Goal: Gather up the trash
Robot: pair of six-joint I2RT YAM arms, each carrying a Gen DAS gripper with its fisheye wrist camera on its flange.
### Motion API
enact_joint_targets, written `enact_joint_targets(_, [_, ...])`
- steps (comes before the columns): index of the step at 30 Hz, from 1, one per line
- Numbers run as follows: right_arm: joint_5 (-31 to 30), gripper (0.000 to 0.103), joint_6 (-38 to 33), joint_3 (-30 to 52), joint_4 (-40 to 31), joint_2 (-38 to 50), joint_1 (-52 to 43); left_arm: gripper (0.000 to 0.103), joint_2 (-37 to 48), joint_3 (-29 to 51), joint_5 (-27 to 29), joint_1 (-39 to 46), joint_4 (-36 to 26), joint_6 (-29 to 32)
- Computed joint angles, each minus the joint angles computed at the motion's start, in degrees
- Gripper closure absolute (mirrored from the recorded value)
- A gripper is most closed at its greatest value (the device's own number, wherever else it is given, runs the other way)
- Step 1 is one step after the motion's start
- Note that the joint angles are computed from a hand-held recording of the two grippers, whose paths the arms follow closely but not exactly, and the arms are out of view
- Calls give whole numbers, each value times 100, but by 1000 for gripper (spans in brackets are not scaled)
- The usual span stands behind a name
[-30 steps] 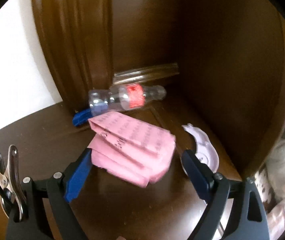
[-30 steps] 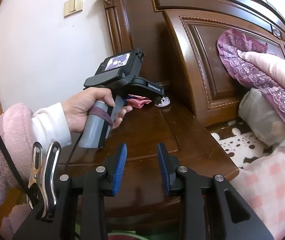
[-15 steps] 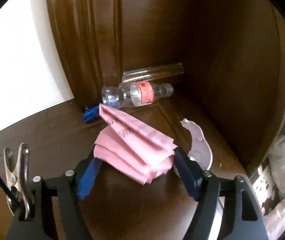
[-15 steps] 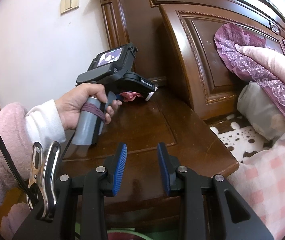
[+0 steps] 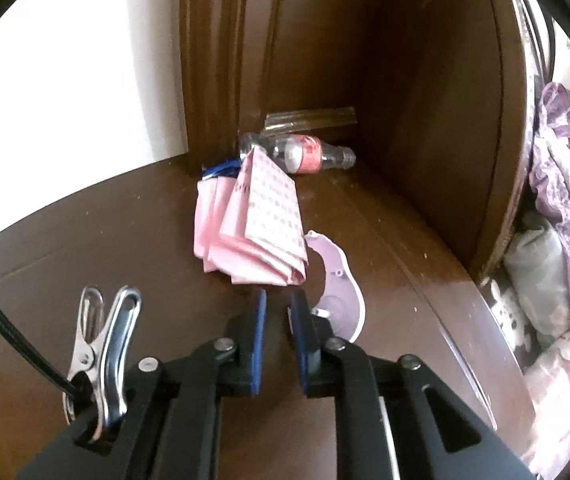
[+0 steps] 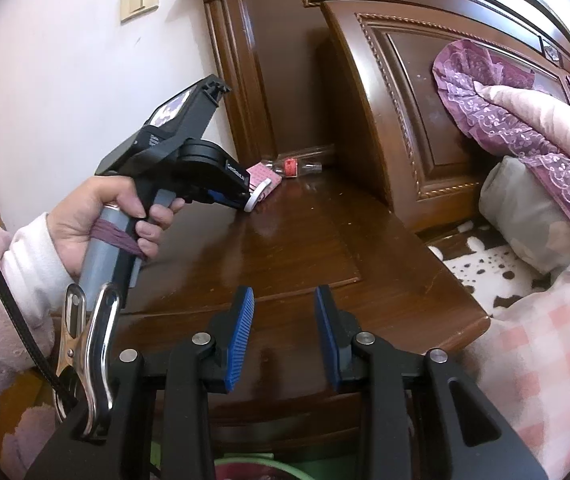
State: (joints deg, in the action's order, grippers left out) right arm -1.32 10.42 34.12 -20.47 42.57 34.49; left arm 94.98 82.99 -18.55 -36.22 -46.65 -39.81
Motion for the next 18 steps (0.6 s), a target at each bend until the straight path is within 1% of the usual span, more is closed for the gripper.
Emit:
enact_joint_targets(2, [67, 71, -26, 4, 27, 35, 58, 90, -33, -3, 220, 41, 35, 136])
enact_joint_targets(3, [86, 71, -25, 10, 49, 68, 64, 87, -93, -33, 203, -6, 21, 173])
enact_joint_targets(4, [78, 71, -24, 4, 54, 72, 64, 79, -229, -133, 138, -6, -23, 207])
enact_joint_targets(5, [62, 71, -22, 1, 55, 76, 53, 74, -98, 54, 54, 6, -61, 289])
enact_joint_targets(6, [53, 71, -12, -1, 55, 80, 39, 59, -92, 129, -101, -42, -126, 319])
enact_joint_targets(7, [38, 71, -5, 0, 55, 81, 25, 48, -78, 201, -216, -72, -161, 331])
enact_joint_targets(10, [31, 71, 4, 5, 53, 82, 0, 40, 146, 674, -669, -152, -362, 333])
enact_joint_targets(11, [20, 71, 11, 6, 49, 78, -2, 38, 265, 849, -726, -128, -396, 367])
enact_joint_targets(13, [-7, 71, 23, 13, 45, 74, -9, 37, 468, 1073, -647, 5, -328, 470])
enact_joint_targets(15, [7, 71, 21, 10, 42, 57, 10, 37, 912, 1566, -548, 148, -524, 482])
enact_joint_targets(18, [11, 71, 9, 1, 27, 36, 11, 37, 1292, 1944, -435, 305, -848, 318])
